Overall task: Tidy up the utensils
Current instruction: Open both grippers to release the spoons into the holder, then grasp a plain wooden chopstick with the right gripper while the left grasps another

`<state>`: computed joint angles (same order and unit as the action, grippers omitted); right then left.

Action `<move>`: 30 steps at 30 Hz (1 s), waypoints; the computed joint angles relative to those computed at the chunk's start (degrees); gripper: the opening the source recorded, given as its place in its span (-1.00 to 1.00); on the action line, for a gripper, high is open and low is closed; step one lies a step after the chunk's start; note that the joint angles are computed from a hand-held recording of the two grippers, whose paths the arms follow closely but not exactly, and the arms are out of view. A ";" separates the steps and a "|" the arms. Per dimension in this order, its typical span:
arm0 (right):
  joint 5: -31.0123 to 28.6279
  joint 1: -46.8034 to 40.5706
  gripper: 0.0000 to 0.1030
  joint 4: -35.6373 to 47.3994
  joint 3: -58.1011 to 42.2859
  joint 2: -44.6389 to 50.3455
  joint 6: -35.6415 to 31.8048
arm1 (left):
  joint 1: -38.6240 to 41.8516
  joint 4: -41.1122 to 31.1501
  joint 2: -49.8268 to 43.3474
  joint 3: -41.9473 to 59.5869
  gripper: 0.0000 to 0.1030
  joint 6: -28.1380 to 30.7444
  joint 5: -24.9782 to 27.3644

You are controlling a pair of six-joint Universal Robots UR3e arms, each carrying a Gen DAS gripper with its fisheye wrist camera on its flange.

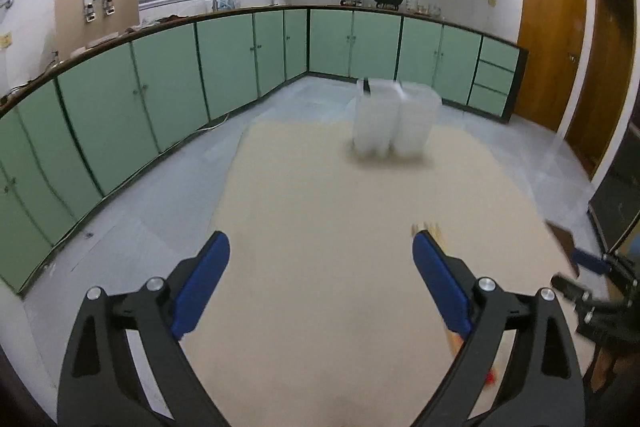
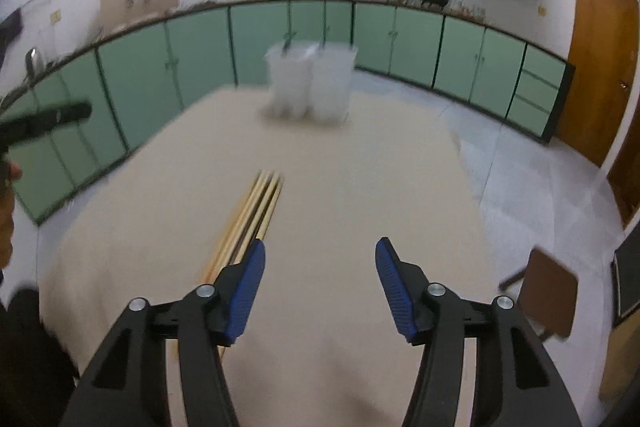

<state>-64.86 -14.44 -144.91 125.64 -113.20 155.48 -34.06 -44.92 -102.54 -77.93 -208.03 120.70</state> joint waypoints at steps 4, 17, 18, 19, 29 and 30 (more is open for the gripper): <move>-0.96 1.59 0.09 -0.30 12.54 -7.03 -2.33 | -5.82 3.32 5.44 -12.30 0.75 -6.12 4.99; -3.23 1.97 0.07 -9.14 14.94 -2.31 -3.46 | -14.06 9.31 1.27 -18.14 0.75 -9.23 2.86; -2.71 -0.16 0.08 -8.04 16.05 -4.49 -4.95 | -14.26 9.78 -0.36 -17.23 0.75 -8.57 1.86; -2.74 -1.32 0.09 -8.43 16.04 -4.28 -5.67 | -14.33 9.63 -2.00 -15.90 0.75 -8.28 0.80; 2.94 -10.98 0.10 -0.98 17.20 -8.55 -10.99 | -15.09 5.32 -16.21 -2.23 0.75 -2.78 -2.24; 2.90 -10.98 0.10 -1.34 17.47 -8.59 -11.06 | -14.93 5.92 -16.76 -2.15 0.75 -2.73 -2.07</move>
<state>-61.96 -25.42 -146.26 143.11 -121.79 144.42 -48.99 -39.00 -119.30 -80.08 -210.76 118.63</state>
